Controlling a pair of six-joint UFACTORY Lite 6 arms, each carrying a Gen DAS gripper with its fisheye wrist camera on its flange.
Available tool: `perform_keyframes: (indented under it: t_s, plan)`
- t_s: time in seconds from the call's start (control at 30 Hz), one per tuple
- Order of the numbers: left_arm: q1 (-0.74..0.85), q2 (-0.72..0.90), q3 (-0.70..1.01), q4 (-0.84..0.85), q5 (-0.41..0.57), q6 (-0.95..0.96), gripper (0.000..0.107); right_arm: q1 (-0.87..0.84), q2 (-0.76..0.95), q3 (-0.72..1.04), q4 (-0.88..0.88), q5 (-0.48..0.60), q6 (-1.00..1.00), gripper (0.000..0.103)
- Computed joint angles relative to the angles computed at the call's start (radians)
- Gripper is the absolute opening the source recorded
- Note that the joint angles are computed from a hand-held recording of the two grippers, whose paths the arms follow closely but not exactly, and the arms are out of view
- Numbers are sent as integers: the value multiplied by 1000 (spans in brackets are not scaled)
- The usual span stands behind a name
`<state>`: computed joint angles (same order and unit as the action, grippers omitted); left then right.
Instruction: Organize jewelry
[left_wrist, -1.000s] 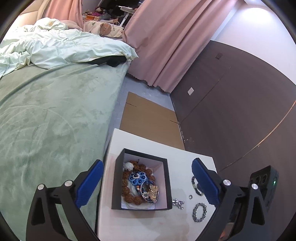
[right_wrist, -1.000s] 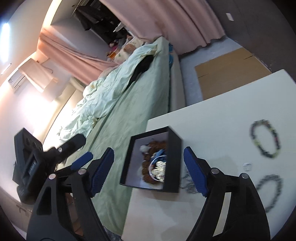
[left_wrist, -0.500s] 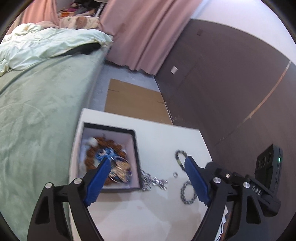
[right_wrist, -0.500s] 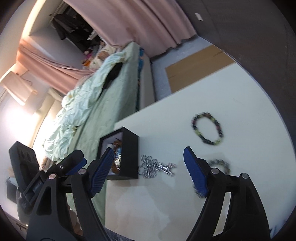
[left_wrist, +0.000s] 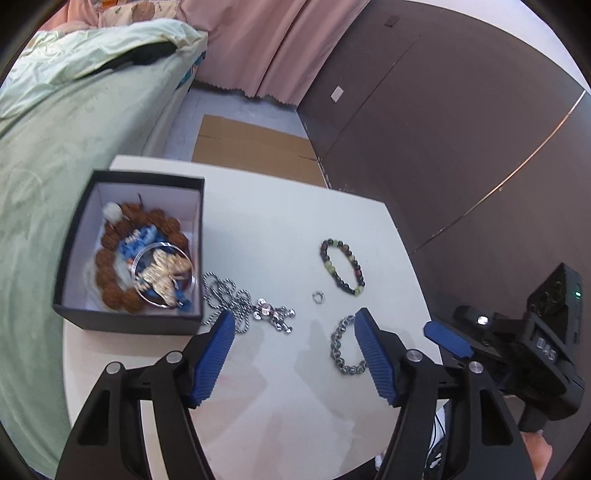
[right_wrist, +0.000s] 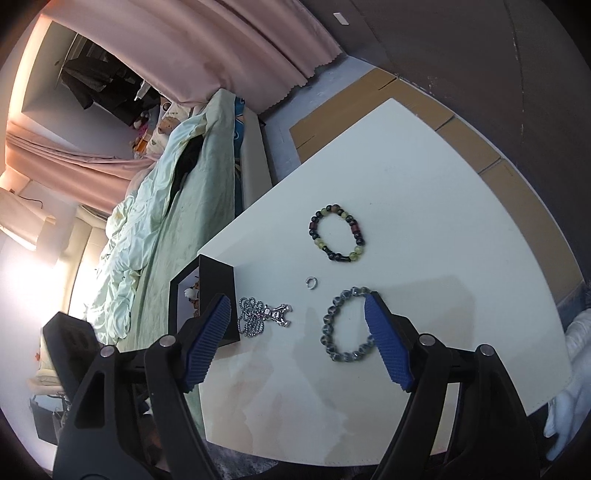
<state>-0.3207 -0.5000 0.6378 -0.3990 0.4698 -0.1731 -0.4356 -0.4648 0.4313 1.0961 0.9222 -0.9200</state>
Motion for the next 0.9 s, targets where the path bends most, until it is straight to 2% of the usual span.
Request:
perform_keyframes:
  t_s: [0.03, 0.13, 0.3, 0.4, 0.63, 0.8, 0.9]
  plan:
    - [-6, 23, -1, -16, -14, 3, 58, -17, -1, 2, -14, 11, -1, 72]
    - [-41, 103, 8, -31, -61, -21, 50, -42, 11, 9, -59, 10, 9, 59]
    - [-141, 217, 55, 236, -125, -322, 50, -34, 39, 14, -118, -36, 37, 44]
    - [-180, 287, 78, 383, -145, -483, 46, 23, 37, 3, -151, -115, 64, 39]
    - [-218, 390, 115, 734, -168, -866, 46, 172, 159, 8, -175, -305, 108, 37]
    - [-230, 442, 143, 888, -148, -1020, 46, 274, 257, 31, -197, -435, 138, 37]
    - [-247, 463, 161, 957, -125, -1081, 46, 358, 247, 31, -282, -508, 228, 37]
